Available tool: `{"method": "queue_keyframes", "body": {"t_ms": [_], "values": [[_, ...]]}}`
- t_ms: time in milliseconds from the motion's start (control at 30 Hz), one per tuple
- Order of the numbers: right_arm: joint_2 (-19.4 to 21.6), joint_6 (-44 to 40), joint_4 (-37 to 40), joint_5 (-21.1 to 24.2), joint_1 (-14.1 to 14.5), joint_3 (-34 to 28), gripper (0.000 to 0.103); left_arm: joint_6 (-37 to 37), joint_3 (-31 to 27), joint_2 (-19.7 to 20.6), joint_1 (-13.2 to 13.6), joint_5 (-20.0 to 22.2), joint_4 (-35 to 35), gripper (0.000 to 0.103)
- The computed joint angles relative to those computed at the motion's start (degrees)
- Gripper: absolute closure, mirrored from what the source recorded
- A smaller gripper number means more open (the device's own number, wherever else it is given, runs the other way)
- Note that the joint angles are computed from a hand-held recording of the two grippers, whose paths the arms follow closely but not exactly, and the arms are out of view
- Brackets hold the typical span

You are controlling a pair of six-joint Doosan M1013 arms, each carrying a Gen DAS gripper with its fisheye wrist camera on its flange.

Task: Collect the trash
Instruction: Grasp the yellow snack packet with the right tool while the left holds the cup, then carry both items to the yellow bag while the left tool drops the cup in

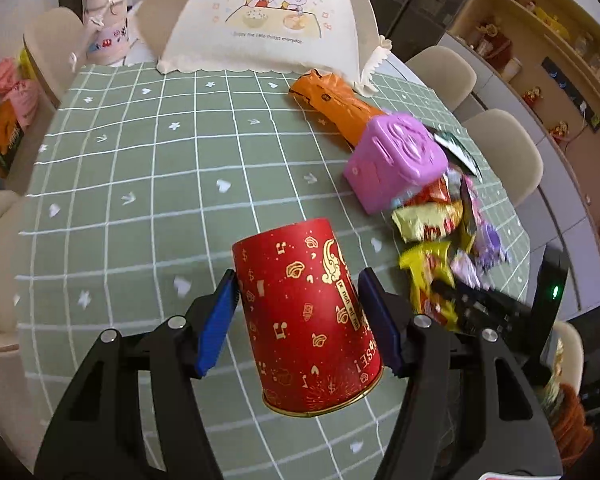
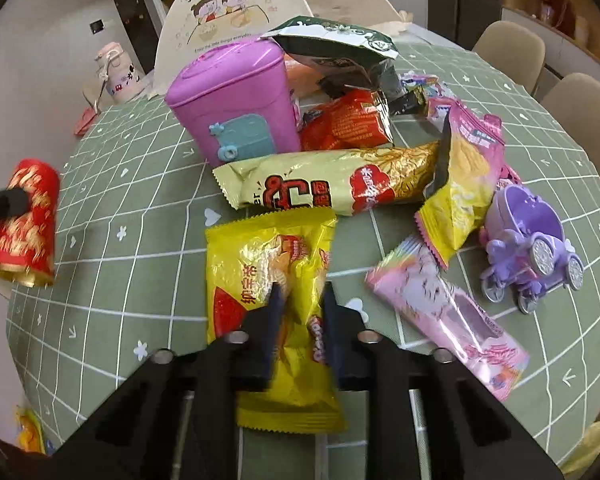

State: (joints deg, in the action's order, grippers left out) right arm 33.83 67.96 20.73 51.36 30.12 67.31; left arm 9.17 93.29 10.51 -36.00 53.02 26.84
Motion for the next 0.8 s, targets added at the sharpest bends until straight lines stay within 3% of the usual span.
{"method": "queue_keyframes", "body": {"t_ms": [133, 267, 433, 667, 800], "values": [[-3.2, -2.1, 3.0, -2.5, -0.8, 3.0, 0.094, 0.4, -0.7, 0.2, -2.0, 1.7, 3.9, 0.045], [-7.7, -0.2, 4.2, -6.7, -1.7, 7.1, 0.094, 4.5, -1.9, 0.8, -1.5, -2.6, 4.1, 0.045], [-12.8, 8.0, 0.2, -12.4, -2.5, 11.4, 0.094, 13.2, -4.9, 2.5, -1.4, -7.7, 3.3, 0.045], [-19.4, 26.0, -17.2, -18.4, -3.8, 17.7, 0.094, 28.2, -10.6, 6.7, -2.3, -15.3, -3.6, 0.044], [-23.5, 38.4, -27.9, -19.7, -5.3, 21.9, 0.094, 40.7, -14.8, 10.1, -3.0, -17.9, -13.5, 0.044]]}}
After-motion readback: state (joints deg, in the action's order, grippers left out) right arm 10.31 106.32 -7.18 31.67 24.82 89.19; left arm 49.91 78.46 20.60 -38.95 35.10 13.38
